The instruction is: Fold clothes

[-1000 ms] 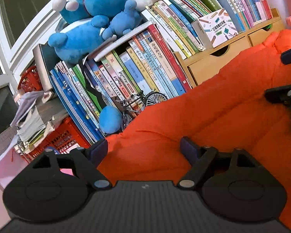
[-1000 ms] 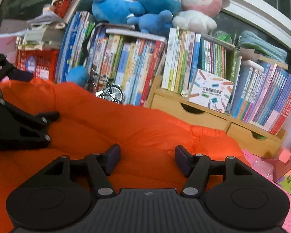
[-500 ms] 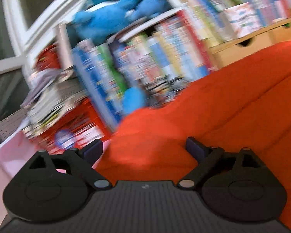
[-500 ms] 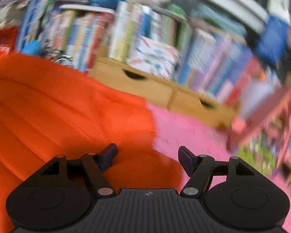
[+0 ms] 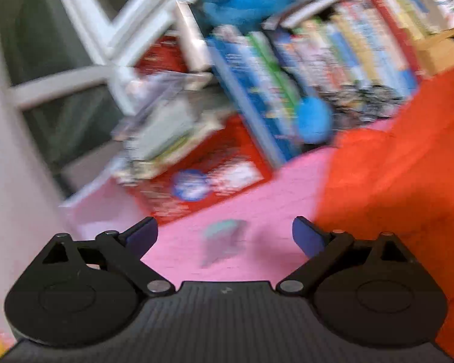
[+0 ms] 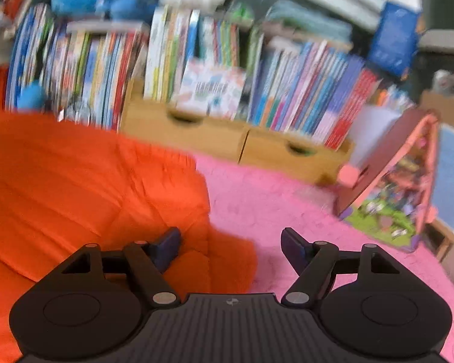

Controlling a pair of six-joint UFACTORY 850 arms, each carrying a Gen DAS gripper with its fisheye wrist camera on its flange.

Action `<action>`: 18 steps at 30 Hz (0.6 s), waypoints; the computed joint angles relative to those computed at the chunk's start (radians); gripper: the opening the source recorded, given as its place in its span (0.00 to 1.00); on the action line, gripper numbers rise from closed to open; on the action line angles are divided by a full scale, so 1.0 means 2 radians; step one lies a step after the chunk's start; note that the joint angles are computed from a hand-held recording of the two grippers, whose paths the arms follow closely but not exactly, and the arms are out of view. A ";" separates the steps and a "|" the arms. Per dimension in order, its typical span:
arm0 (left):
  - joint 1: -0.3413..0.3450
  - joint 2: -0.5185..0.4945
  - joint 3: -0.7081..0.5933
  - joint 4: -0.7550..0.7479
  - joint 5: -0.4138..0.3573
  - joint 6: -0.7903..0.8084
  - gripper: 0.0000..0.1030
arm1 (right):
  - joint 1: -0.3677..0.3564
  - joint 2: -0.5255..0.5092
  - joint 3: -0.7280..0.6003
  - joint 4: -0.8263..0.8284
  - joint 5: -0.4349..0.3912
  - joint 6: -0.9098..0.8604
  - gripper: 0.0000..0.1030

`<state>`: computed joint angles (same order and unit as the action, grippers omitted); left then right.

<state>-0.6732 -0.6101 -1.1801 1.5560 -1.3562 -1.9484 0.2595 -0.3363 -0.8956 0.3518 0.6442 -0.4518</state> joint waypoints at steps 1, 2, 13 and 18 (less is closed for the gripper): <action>-0.004 0.010 0.010 0.004 -0.001 -0.020 0.88 | 0.002 0.013 0.017 -0.024 0.023 0.032 0.71; -0.008 0.026 0.023 0.014 0.014 -0.041 0.88 | 0.004 0.026 0.033 -0.044 0.046 0.061 0.74; -0.032 0.166 0.127 0.276 0.308 -0.333 0.73 | 0.041 0.095 0.122 -0.257 0.126 0.401 1.00; -0.018 0.191 0.146 0.324 0.347 -0.419 0.59 | 0.057 0.093 0.115 -0.306 0.068 0.456 0.92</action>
